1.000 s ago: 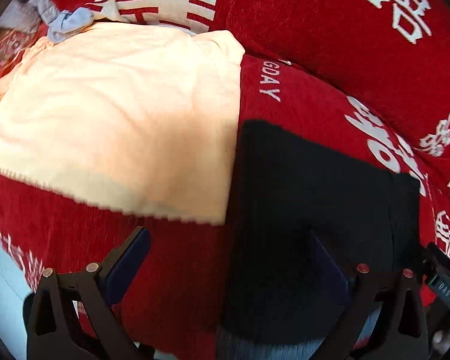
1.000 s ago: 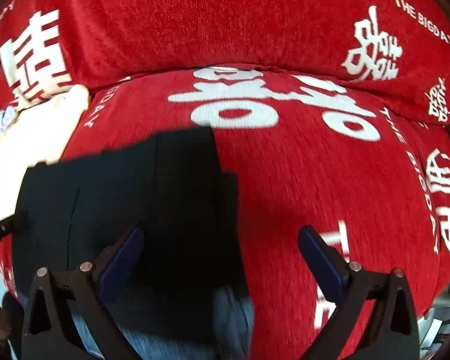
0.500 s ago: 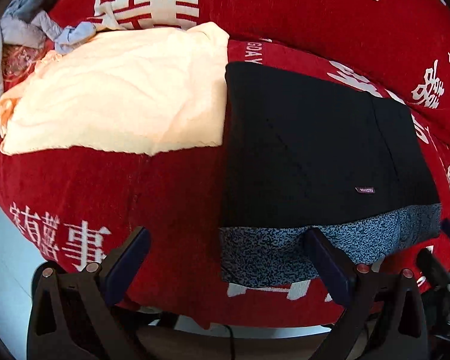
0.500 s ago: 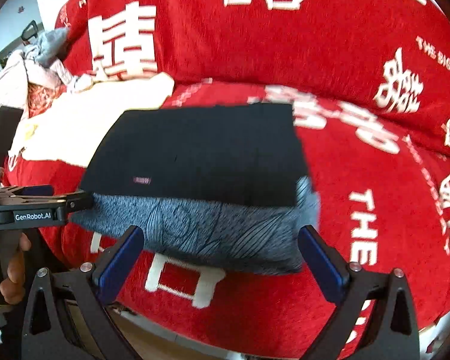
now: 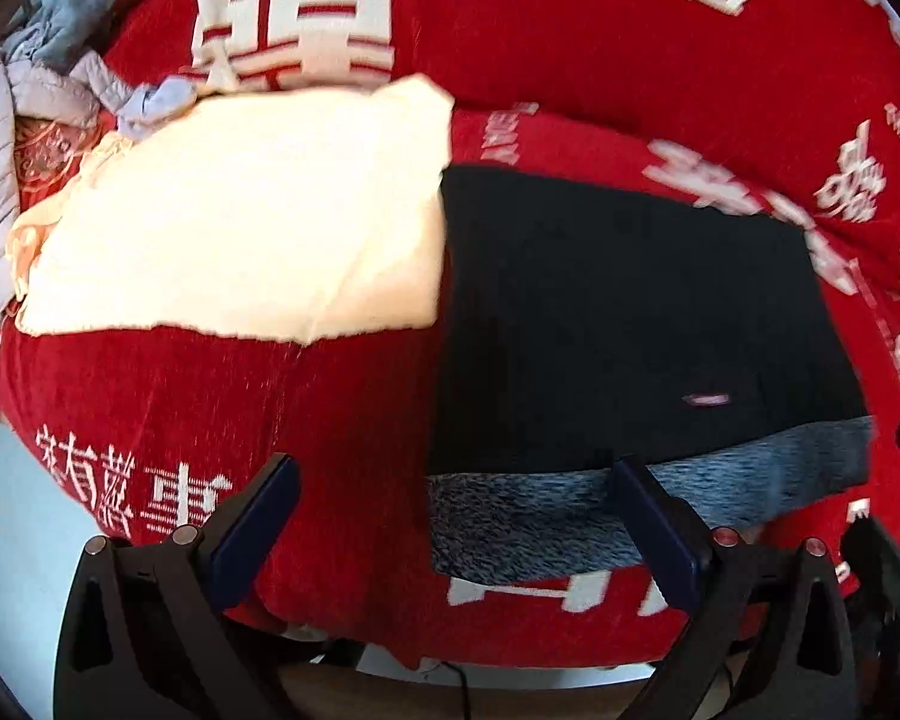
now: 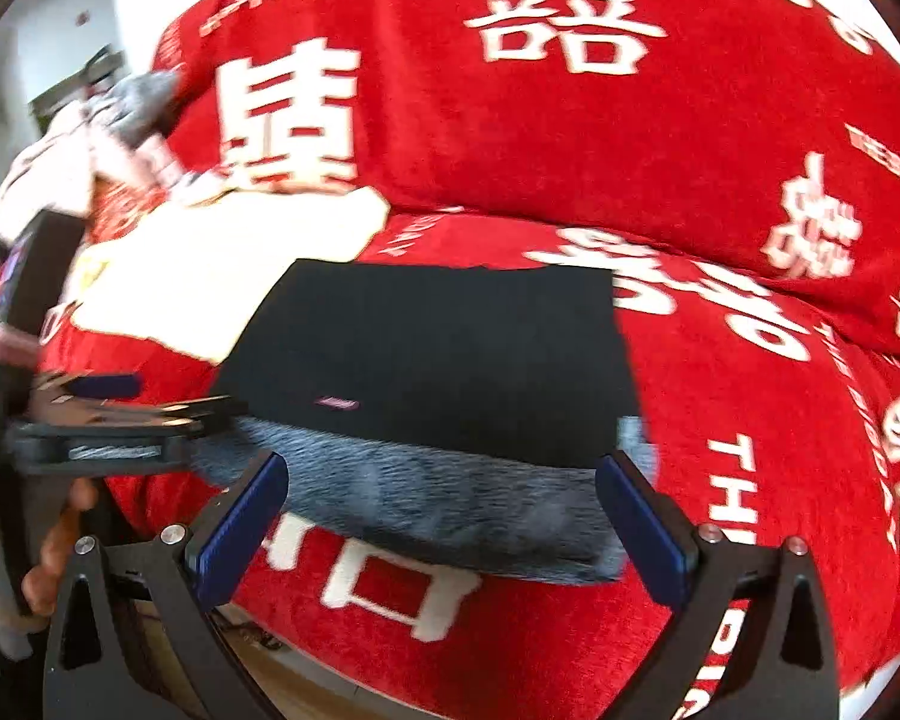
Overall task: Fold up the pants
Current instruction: 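Release the pants and pull both grippers back from the folded stack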
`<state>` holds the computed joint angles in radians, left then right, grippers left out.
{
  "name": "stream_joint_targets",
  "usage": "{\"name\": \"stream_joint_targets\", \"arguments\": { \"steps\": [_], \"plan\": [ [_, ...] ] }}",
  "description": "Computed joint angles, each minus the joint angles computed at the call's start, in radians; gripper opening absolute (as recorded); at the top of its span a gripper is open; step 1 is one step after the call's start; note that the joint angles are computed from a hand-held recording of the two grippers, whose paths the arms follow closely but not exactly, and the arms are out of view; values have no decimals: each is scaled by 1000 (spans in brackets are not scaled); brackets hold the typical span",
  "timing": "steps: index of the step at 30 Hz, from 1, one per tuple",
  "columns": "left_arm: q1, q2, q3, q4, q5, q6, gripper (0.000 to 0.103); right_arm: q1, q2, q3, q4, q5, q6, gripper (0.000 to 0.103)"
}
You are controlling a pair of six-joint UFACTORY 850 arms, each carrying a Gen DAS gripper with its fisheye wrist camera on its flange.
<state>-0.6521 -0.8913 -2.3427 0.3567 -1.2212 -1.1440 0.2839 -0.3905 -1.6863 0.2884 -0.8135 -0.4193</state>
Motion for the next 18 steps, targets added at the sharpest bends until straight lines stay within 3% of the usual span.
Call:
{"name": "stream_joint_targets", "arguments": {
  "steps": [5,8,12,18],
  "plan": [
    [12,14,36,-39,42,7,103,-24,-88,-55,31,-139,75,102],
    [-1,10,13,-9,15,11,103,-33,-62,-34,49,-123,88,102],
    [-21,-3,-28,14,1,4,103,19,-11,-16,-206,-48,240,102],
    [-47,-17,-60,36,-20,-9,103,43,-5,-53,-366,-86,369,102]
  ]
}}
